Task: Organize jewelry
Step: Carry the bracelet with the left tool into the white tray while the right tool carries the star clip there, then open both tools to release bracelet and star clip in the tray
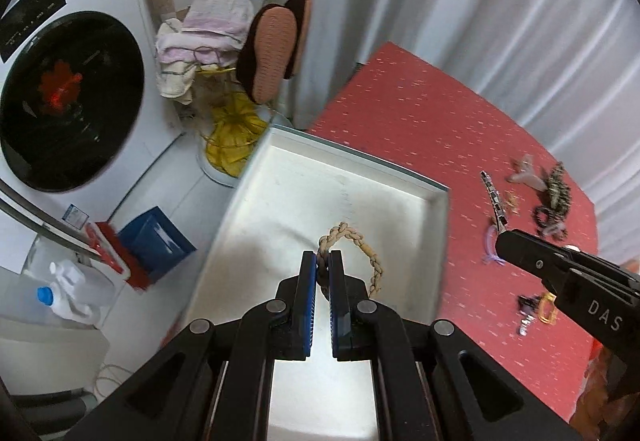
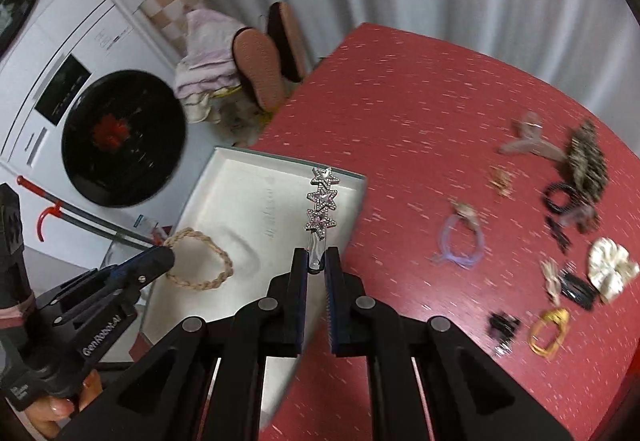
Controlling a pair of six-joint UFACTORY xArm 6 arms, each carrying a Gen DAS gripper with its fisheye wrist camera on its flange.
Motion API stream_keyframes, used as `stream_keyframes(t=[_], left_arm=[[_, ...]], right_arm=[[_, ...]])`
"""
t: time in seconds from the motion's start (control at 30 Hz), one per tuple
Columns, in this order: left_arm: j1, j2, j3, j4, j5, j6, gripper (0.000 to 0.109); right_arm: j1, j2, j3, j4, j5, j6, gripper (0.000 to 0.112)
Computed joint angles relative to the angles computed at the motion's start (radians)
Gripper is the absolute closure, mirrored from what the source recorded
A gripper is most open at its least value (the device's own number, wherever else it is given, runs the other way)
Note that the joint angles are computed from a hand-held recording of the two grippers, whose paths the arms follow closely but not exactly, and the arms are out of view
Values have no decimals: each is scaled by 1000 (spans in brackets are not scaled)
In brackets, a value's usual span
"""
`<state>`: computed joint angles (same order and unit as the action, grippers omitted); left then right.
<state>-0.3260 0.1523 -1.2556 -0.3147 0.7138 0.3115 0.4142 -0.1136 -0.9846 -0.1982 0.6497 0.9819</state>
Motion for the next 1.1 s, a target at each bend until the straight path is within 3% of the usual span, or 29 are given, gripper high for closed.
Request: stream_keyframes(t=[0.5,1.1], left_arm=[[-1,208,-101,67,-80,-54,101],[0,236,-86,188,-79,-104,101]], right_arm=[[-35,278,-120,146,-97,-152,104],[-41,354,-161,295,-68,-261,101]])
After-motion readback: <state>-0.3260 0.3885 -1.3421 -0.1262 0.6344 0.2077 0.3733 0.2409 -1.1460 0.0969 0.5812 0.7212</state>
